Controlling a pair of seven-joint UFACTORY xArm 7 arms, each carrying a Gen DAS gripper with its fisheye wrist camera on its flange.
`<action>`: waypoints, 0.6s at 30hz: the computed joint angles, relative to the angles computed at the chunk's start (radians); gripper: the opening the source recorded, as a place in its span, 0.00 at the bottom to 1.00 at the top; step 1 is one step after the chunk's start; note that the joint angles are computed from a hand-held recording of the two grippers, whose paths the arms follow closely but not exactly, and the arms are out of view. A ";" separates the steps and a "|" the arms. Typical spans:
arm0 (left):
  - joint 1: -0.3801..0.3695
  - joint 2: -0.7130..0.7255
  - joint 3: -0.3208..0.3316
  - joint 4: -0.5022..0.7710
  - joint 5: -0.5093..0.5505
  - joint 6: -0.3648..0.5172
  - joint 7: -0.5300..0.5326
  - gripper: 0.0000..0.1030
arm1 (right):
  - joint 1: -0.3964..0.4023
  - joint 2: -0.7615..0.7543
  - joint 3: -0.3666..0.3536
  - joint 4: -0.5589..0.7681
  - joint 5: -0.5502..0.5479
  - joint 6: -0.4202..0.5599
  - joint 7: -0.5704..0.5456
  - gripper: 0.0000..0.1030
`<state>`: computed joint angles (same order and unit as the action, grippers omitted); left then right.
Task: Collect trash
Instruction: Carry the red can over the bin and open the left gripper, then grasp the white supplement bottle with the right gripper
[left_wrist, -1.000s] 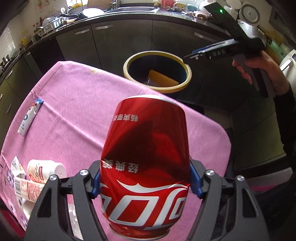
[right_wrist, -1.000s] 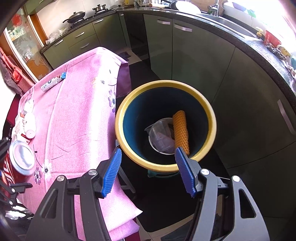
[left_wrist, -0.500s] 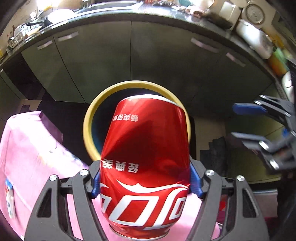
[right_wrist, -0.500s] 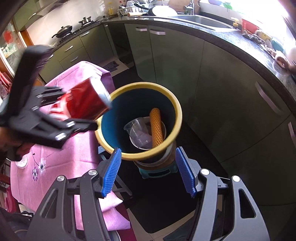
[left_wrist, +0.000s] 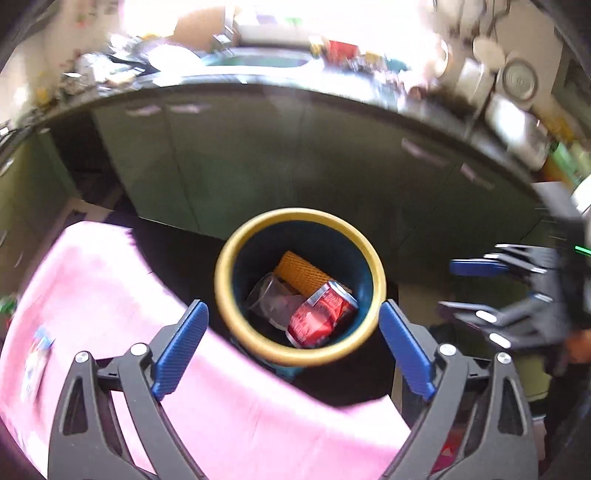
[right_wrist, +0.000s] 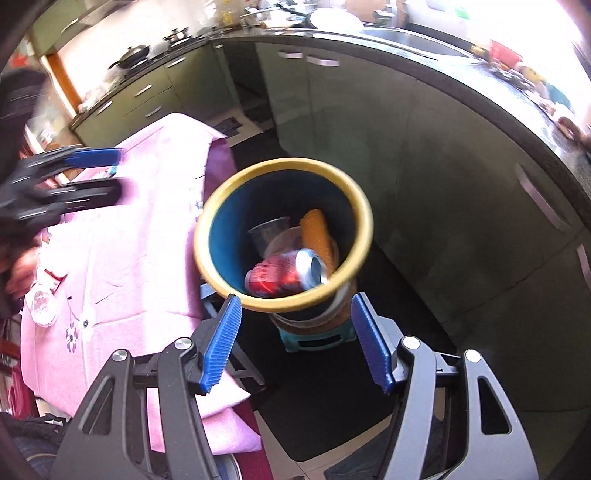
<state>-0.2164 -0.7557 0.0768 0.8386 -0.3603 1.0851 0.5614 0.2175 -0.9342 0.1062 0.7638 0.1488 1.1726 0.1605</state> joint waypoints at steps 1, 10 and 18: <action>0.011 -0.058 0.031 -0.013 -0.006 0.029 0.003 0.92 | 0.010 0.019 0.008 0.006 0.008 -0.012 -0.003 0.60; 0.278 -0.487 0.286 -0.130 0.136 0.200 -0.002 0.94 | 0.151 0.370 0.135 0.211 0.050 -0.150 -0.024 0.60; 0.423 -0.481 0.474 -0.029 0.290 0.219 0.054 0.94 | 0.330 0.736 0.241 0.516 0.051 -0.225 -0.058 0.60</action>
<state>0.2069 -1.2365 0.5506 0.8098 -0.0703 1.3043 0.6156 0.5471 -0.1981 0.3469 1.2803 0.1993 0.9477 0.1027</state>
